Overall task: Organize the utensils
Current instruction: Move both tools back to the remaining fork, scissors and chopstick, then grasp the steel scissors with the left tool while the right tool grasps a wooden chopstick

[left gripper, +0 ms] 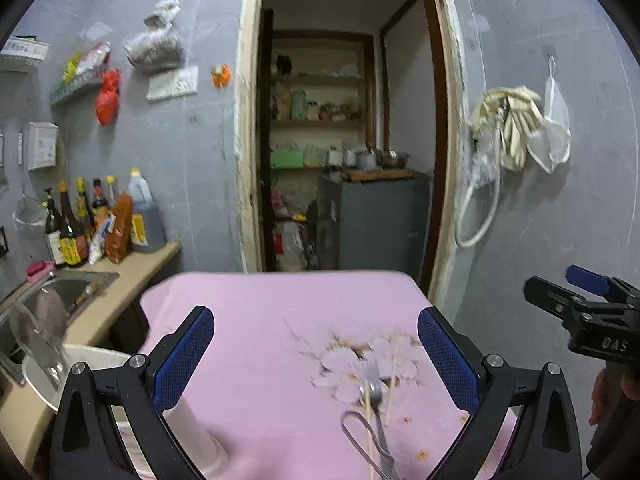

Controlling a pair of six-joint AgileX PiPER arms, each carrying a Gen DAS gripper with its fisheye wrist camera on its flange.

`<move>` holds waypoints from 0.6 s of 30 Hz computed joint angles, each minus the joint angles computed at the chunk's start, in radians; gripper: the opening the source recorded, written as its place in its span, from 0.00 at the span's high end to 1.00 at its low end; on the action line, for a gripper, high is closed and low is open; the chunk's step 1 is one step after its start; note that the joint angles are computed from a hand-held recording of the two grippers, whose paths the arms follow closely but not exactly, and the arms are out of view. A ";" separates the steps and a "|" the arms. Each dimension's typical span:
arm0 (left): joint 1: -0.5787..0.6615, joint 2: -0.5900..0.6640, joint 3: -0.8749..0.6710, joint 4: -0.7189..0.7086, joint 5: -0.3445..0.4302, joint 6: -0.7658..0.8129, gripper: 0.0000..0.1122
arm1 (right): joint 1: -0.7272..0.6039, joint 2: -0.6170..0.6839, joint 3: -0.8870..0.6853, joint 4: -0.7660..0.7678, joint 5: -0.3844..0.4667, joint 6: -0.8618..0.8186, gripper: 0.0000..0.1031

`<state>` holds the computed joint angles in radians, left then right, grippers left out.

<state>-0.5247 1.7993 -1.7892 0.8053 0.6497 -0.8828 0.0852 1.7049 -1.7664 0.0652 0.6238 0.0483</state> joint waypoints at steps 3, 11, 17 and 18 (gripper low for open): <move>-0.005 0.037 -0.032 -0.086 0.027 0.079 0.09 | -0.029 0.045 -0.020 0.090 0.039 -0.081 0.02; 0.019 0.118 -0.089 -0.321 0.092 0.254 0.22 | -0.068 0.181 -0.086 0.238 0.161 -0.194 0.26; 0.070 0.208 -0.178 -0.522 0.185 0.370 0.42 | -0.060 0.286 -0.162 0.282 0.243 -0.202 0.42; 0.082 0.224 -0.197 -0.555 0.205 0.382 0.43 | -0.054 0.313 -0.193 0.282 0.264 -0.196 0.44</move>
<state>-0.4428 2.0236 -1.9866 0.2502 0.8546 -0.5004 0.0316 2.0176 -1.9590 0.3475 0.8875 -0.1473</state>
